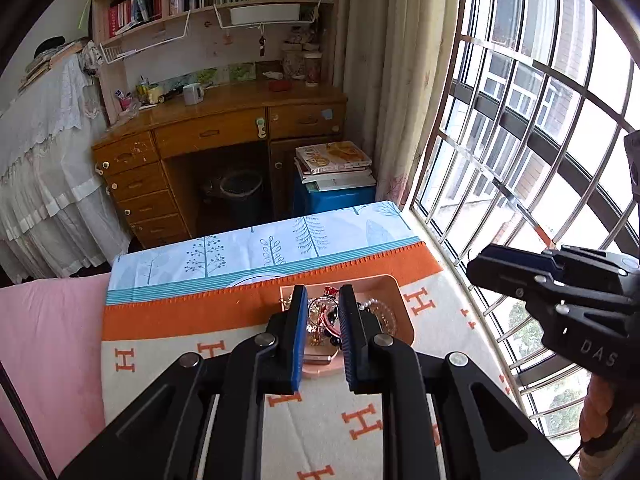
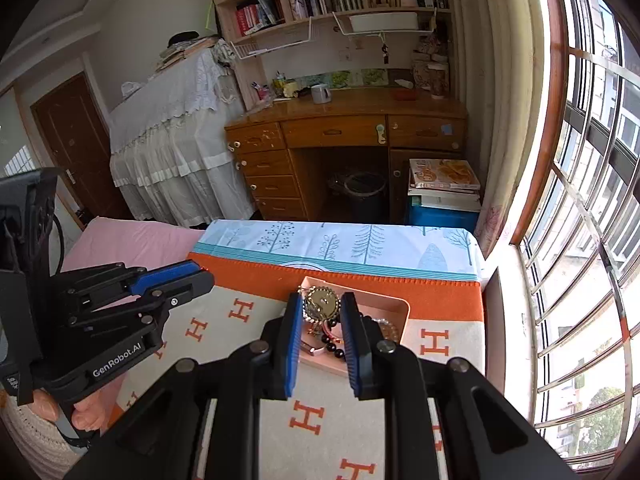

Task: Organize jewelry
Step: 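Drop the red-stone ring into the tray with the left tool while the right tool releases the stud, then lift both open tools away from the pink tray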

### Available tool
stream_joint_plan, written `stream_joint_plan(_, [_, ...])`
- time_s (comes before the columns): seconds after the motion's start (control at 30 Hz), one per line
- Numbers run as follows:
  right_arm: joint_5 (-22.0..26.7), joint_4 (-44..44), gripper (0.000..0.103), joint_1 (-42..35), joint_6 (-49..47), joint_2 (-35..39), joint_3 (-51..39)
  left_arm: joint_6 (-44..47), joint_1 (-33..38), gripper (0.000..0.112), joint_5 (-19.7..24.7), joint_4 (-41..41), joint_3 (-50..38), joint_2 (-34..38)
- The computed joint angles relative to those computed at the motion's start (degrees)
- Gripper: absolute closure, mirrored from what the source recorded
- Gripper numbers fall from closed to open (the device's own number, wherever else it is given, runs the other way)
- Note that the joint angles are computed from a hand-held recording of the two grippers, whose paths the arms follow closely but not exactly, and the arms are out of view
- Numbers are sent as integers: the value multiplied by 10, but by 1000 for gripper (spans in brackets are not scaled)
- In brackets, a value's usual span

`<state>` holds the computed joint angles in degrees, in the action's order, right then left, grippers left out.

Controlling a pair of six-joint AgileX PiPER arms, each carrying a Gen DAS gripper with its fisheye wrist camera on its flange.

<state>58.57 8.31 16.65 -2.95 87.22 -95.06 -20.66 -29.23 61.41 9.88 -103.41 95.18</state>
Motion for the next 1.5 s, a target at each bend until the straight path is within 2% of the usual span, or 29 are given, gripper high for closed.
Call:
stream_joint_plan(0.3, [4,-5,84,-38,10,170,-42,20,20,99,16,-37,-131,207])
stream_joint_plan(0.47, [-1,-23,83,-44,21,229,-61,27,28,98,19,-49,-164,276])
stream_joint_plan(0.5, [-2,-29,83,-43,25,236,-66,27,29,92,16,-48,-165,284])
stream_joint_plan(0.57, [4,-30,83,-46,29,251,-78,27,31,69,17,-48,-174,297])
stream_joint_plan(0.6, [8,-24,83,-49,28,258,-85,20,31,50,10,-42,-168,296])
stream_joint_plan(0.63, [8,-24,83,-50,31,261,-88,11,30,42,-3,-31,-152,288])
stream_joint_plan(0.7, [1,-32,83,-50,38,261,-86,7,30,37,-15,-20,-138,281])
stream_joint_plan(0.9, [-10,-30,83,-49,38,247,-69,7,36,33,-17,-18,-118,262])
stream_joint_plan(1.1, [-24,-48,83,-36,49,197,-20,-20,28,29,-33,9,-51,197])
stream_joint_plan(1.4, [-53,-49,82,-13,58,69,112,-66,-2,17,-60,41,113,38])
stream_joint_plan(1.43, [-59,-51,81,-8,60,49,134,-74,-7,11,-66,45,137,17])
stream_joint_plan(1.5, [-78,-49,73,2,62,8,184,-102,-22,10,-80,63,191,-29])
